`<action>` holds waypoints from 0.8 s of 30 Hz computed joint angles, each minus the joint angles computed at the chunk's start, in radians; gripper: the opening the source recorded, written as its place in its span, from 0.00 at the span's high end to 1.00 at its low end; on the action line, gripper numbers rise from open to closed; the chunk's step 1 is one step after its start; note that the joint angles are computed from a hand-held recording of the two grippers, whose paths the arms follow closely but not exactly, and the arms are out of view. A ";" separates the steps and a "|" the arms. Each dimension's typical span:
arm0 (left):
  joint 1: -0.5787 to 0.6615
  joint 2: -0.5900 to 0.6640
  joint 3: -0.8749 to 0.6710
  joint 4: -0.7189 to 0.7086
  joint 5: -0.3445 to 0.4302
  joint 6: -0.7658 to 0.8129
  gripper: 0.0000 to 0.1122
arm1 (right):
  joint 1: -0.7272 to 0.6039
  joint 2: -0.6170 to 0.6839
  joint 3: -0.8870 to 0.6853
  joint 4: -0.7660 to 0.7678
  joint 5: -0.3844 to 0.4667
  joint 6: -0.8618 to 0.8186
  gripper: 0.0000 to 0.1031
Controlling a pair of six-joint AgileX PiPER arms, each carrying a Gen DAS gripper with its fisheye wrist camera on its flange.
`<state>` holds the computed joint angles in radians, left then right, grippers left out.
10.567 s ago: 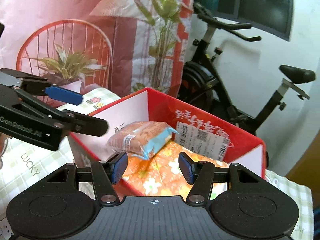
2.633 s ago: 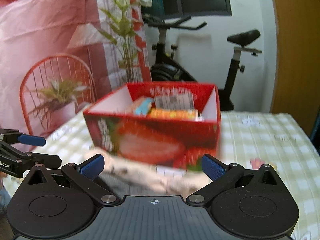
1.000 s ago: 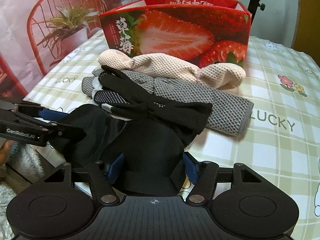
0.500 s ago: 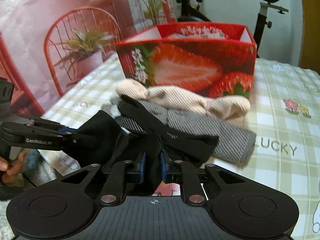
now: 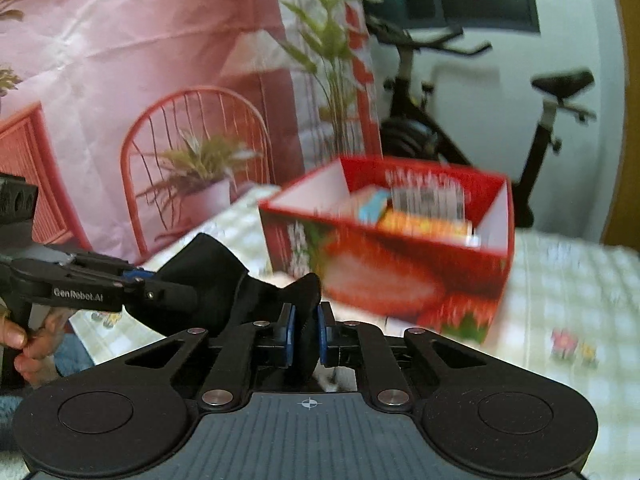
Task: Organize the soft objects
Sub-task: 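Carry the black eye mask with the left gripper into the red box and open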
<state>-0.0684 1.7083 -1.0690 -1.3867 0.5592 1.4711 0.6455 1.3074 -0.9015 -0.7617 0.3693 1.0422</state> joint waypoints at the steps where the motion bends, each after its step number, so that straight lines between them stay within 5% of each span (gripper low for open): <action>1: -0.002 0.000 -0.021 0.001 -0.002 -0.006 0.82 | -0.012 0.007 -0.026 0.013 0.005 -0.043 0.90; 11: -0.103 0.160 -0.404 0.047 -0.148 -0.076 0.82 | -0.174 0.202 -0.378 0.105 0.005 -0.415 0.90; 17: -0.157 0.325 -0.672 0.180 -0.215 -0.203 0.82 | -0.256 0.368 -0.573 0.028 -0.008 -0.451 0.90; 24: -0.161 0.567 -1.012 0.556 -0.040 -0.677 0.82 | -0.355 0.502 -0.654 0.155 -0.005 -0.576 0.90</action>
<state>-0.2291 2.2757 -2.0815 -0.8308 0.5192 0.7941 0.2904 1.8098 -1.5557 -0.6068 0.3642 0.4665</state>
